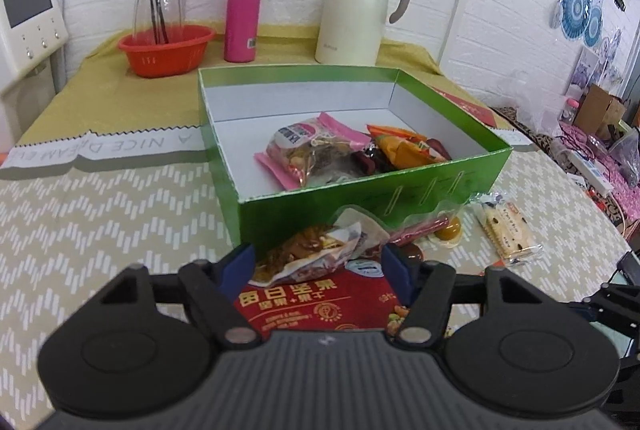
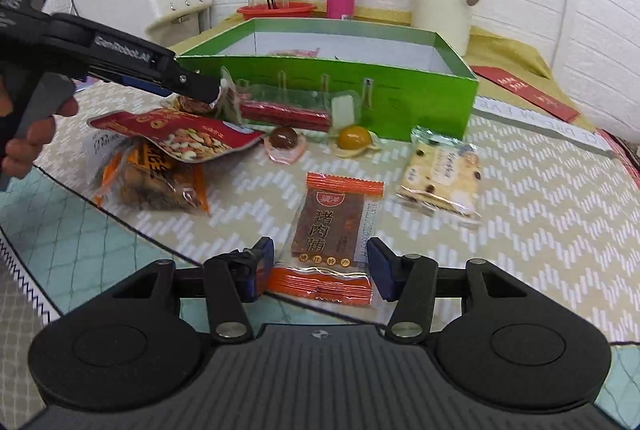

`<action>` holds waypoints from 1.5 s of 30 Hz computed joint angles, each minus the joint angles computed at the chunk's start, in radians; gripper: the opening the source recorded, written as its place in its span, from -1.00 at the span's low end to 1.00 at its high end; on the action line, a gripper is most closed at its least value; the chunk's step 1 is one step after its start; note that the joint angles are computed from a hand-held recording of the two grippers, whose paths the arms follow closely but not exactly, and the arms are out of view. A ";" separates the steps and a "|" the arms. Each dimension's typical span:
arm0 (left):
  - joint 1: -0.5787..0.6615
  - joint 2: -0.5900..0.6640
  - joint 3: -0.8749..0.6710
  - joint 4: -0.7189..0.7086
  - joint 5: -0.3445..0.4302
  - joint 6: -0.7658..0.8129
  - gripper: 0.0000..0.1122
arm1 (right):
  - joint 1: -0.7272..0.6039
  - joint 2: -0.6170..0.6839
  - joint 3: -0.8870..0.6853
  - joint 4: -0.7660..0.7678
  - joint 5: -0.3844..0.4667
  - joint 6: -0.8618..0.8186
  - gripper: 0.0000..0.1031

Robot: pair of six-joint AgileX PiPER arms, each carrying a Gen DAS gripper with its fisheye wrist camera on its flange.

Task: Organize snacks
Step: 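Grasp the clear bag of brown snacks with the left gripper while the right grasps the brown jerky pack, then carry both packs into the green box and open both grippers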

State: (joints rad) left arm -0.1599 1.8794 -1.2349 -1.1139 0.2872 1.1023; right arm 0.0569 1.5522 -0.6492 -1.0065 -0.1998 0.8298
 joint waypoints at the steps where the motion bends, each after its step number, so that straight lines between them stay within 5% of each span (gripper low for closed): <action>1: -0.003 0.013 -0.016 0.036 0.005 -0.030 0.08 | -0.009 -0.006 0.002 -0.064 -0.006 0.060 0.73; 5: -0.028 0.027 -0.037 0.169 -0.022 -0.123 -0.37 | -0.008 -0.009 0.002 0.025 -0.013 -0.007 0.85; 7: -0.028 0.023 -0.037 0.204 -0.019 -0.144 -0.45 | -0.002 0.007 -0.011 0.060 -0.015 -0.028 0.87; 10: -0.029 0.023 -0.033 0.187 -0.027 -0.111 -0.42 | 0.022 0.036 -0.031 0.189 0.004 -0.130 0.93; 14: -0.057 0.041 -0.045 0.331 -0.065 -0.233 0.13 | 0.050 0.060 -0.044 0.397 0.021 -0.307 0.95; 16: -0.071 0.059 -0.055 0.412 -0.086 -0.311 0.12 | 0.058 0.067 -0.045 0.504 0.018 -0.408 0.97; 19: -0.068 0.057 -0.059 0.412 -0.081 -0.321 -0.16 | 0.056 0.074 -0.042 0.562 0.002 -0.474 0.88; 21: -0.057 0.046 -0.056 0.377 -0.059 -0.311 -0.19 | 0.051 0.060 -0.035 0.508 -0.002 -0.432 0.33; 22: -0.055 0.035 -0.043 0.349 -0.062 -0.293 -0.20 | 0.050 0.051 -0.033 0.475 0.003 -0.398 0.29; 26: -0.045 -0.026 0.029 0.142 -0.073 -0.099 -0.21 | 0.045 0.010 -0.003 0.412 -0.012 -0.342 0.28; 34: 0.024 -0.184 0.125 -0.181 0.061 0.172 -0.21 | 0.000 -0.115 0.019 0.054 -0.091 0.016 0.29; 38: 0.071 -0.210 0.079 -0.231 0.163 0.145 -0.21 | -0.008 -0.119 -0.045 -0.058 -0.116 0.129 0.29; 45: 0.071 -0.106 -0.138 -0.110 0.176 -0.094 -0.21 | 0.016 -0.011 -0.254 -0.113 -0.111 0.193 0.29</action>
State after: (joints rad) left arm -0.0889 1.7736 -1.3729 -1.2243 0.4627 1.0087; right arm 0.0732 1.5414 -0.9036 -1.1196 -0.3112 1.0229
